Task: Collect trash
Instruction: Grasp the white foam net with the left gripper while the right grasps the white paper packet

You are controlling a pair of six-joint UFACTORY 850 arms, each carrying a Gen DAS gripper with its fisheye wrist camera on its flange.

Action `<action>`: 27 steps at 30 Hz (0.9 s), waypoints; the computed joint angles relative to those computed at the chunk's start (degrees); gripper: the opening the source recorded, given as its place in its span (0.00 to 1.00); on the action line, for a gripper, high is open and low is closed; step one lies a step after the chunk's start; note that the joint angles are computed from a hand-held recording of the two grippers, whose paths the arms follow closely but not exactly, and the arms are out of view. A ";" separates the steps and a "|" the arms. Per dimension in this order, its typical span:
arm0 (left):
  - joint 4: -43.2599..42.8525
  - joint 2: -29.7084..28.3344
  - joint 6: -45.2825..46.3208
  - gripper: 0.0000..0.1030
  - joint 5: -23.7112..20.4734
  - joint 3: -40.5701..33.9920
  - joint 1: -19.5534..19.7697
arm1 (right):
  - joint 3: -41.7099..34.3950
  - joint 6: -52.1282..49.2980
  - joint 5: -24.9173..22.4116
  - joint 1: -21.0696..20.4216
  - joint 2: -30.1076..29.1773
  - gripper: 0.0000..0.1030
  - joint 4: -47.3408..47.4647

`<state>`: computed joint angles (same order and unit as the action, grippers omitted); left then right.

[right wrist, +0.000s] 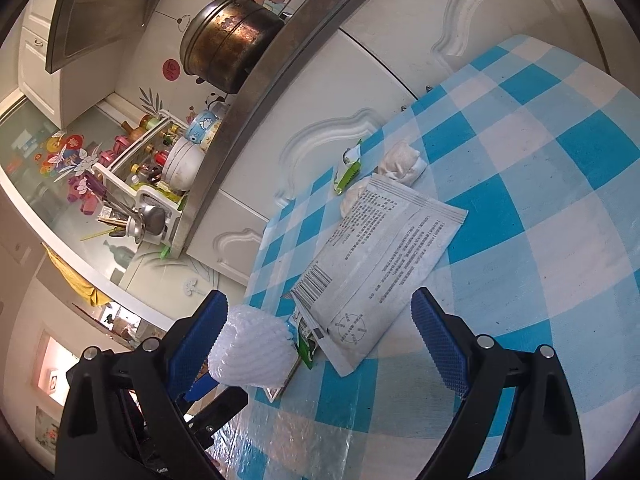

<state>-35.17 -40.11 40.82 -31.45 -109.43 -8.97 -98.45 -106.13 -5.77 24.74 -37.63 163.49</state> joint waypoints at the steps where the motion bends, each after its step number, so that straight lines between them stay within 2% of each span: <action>1: 0.11 -0.84 -0.42 0.96 -0.27 -1.25 0.01 | 0.07 0.36 -0.01 -0.08 -0.03 0.89 -0.31; 4: 0.15 -2.51 -0.81 0.96 0.39 -3.60 -0.21 | 0.09 -2.55 0.51 -0.19 -0.15 0.89 2.64; 6: 1.07 -3.66 -2.02 0.96 0.35 -5.21 -0.36 | 0.06 -0.72 0.50 -0.25 -0.29 0.89 0.85; 12: 1.42 -7.43 -4.94 0.96 -3.32 -10.52 -0.31 | -0.56 -3.09 1.29 -0.16 -0.71 0.89 2.40; 16: 2.18 -7.74 -5.89 0.92 -2.83 -10.62 -0.54 | -0.74 -3.79 1.58 -0.14 -0.88 0.89 2.95; 18: 2.62 -7.62 -5.99 0.83 -2.36 -10.41 -0.69 | -0.87 -5.21 1.82 -0.12 -0.99 0.89 4.28; 22: 2.34 -8.17 -6.18 0.75 -2.62 -11.30 -0.63 | -1.17 -8.89 2.28 -0.09 -1.18 0.89 7.70; 27: 2.74 -9.62 -7.38 0.58 -4.04 -13.98 -0.61 | -1.37 -9.68 2.61 -0.14 -1.38 0.89 8.21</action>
<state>-32.43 -49.73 33.43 -35.49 -123.41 -9.58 -99.82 -115.81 -3.15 24.60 -39.02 171.70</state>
